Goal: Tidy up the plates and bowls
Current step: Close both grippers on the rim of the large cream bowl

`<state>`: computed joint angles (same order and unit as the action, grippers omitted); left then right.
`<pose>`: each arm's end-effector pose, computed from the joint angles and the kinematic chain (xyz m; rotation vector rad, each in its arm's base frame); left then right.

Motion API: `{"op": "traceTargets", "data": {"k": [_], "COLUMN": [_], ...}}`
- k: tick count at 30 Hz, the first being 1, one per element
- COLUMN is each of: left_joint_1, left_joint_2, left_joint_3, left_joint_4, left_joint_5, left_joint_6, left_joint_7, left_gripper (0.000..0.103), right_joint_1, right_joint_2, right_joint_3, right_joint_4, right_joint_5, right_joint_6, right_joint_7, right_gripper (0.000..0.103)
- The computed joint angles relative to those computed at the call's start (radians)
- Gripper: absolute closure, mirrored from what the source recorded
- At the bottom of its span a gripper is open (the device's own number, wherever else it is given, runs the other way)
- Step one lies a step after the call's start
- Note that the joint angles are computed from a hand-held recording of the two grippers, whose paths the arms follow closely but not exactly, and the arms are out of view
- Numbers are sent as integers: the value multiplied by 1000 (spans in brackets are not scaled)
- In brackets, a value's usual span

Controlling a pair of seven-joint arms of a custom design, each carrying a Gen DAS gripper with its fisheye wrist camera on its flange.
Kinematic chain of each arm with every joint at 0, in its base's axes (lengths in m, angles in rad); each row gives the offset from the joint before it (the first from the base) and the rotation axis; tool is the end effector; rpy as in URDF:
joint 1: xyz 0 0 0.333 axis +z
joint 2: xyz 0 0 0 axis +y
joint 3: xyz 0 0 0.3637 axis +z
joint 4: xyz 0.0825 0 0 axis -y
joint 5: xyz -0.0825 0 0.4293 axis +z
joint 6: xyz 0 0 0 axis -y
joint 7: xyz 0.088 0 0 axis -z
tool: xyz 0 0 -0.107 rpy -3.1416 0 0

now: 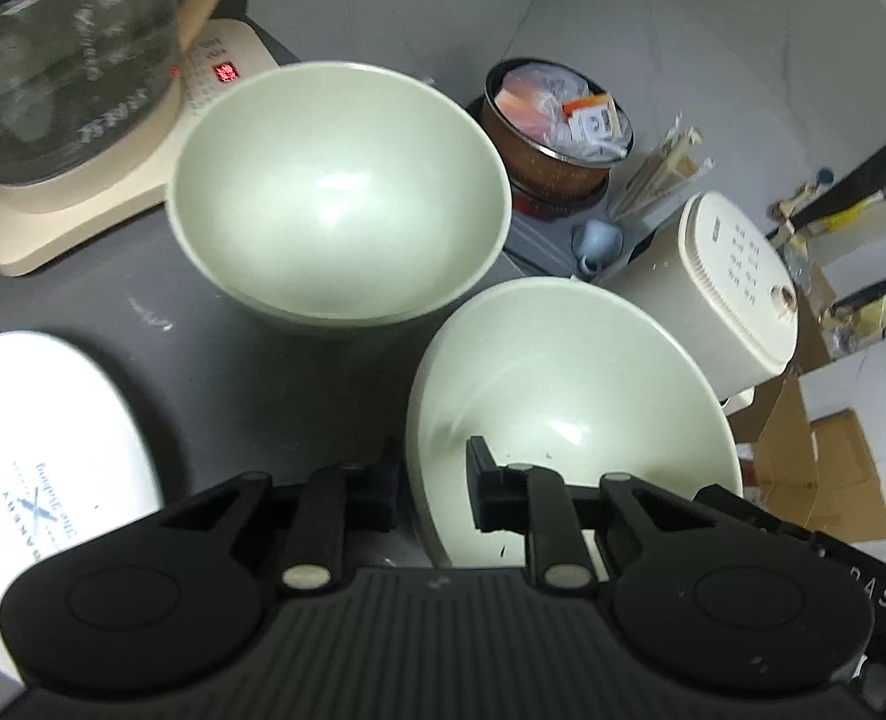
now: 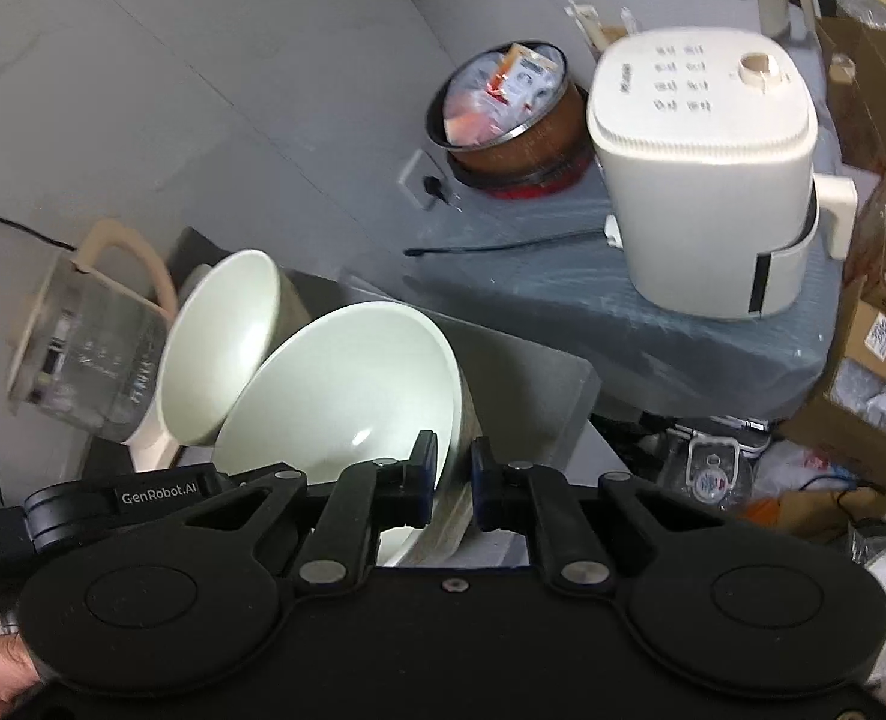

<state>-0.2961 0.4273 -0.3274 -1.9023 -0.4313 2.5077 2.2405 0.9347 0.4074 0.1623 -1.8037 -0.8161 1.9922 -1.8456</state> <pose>0.5797 -0.3917 0.3179 0.9256 -2.7663 0.6307 0.3617 0.5866 0.3363 -0.2829 2.5489 -0.5467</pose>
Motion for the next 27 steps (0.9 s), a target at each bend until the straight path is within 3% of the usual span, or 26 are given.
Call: {"op": "traceTargets", "data": {"k": [7, 15, 27], "left_joint_1": [32, 73, 122], "left_joint_2": [-41, -118, -222], "left_joint_3": [-8, -6, 47], "left_joint_4": [-26, -68, -124], "left_joint_5": [-64, -164, -284], "left_joint_6": [32, 30, 3], "left_joint_7": [11, 66, 140], "left_gripper": [92, 92, 93], "right_joint_1": [10, 34, 59], "right_joint_2": [6, 24, 65], "right_joint_3": [-5, -11, -30], "right_joint_4": [40, 100, 190], "right_joint_5": [-31, -91, -159], "right_joint_6": [-40, -76, -35], "right_joint_7": [-69, -126, -259], "right_gripper": [91, 91, 91]}}
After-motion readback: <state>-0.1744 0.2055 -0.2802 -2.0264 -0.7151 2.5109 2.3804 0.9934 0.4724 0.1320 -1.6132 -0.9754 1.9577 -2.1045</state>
